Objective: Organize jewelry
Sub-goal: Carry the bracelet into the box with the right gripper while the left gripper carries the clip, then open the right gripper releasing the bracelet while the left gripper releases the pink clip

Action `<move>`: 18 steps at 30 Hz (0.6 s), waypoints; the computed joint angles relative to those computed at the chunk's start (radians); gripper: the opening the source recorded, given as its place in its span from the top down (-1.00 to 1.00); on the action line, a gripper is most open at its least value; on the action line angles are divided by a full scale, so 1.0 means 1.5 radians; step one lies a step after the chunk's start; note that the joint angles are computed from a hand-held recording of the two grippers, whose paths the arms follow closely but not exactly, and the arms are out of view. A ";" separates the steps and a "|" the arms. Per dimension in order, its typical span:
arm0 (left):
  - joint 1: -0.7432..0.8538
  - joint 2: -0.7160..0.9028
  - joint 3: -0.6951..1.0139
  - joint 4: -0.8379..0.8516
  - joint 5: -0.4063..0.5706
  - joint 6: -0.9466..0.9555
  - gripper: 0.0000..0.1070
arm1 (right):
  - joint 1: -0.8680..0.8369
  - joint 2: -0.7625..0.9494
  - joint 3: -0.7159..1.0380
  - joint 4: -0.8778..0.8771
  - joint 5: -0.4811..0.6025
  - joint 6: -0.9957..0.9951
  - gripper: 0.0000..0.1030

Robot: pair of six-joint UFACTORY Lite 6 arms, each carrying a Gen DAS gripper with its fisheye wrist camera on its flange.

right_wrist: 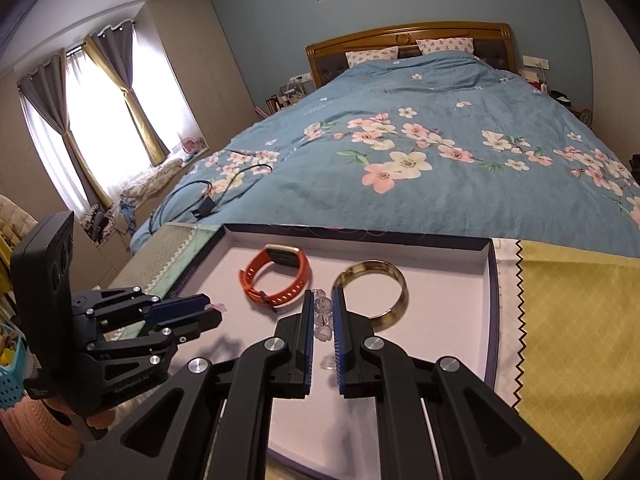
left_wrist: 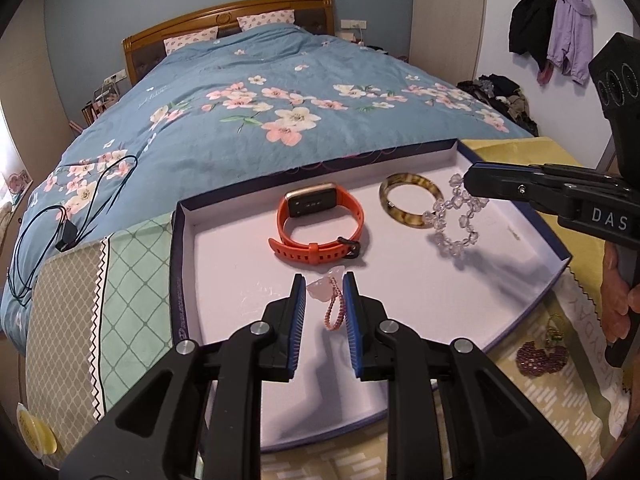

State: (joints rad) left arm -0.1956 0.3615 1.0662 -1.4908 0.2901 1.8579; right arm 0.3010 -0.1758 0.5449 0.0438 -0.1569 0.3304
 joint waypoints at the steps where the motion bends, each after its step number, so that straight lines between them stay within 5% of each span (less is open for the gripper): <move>1: -0.002 0.008 0.006 -0.001 -0.005 0.000 0.64 | -0.001 0.008 0.003 0.017 0.000 -0.020 0.86; 11: -0.010 0.071 0.060 0.062 -0.009 -0.080 0.61 | 0.010 0.087 0.033 0.032 -0.001 -0.046 0.82; 13: -0.008 0.074 0.063 0.057 -0.003 -0.075 0.51 | 0.008 0.082 0.029 0.054 0.001 -0.064 0.81; 15: -0.006 0.066 0.055 0.033 0.003 -0.055 0.21 | 0.008 0.065 0.019 0.085 0.001 -0.091 0.74; 18: -0.001 0.040 0.030 -0.019 0.014 0.001 0.09 | 0.008 0.030 0.002 0.148 0.006 -0.149 0.58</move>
State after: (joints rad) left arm -0.1974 0.4211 1.1110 -1.5200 0.3105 1.8596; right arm 0.3122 -0.1307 0.5479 0.2651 -0.1481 0.1064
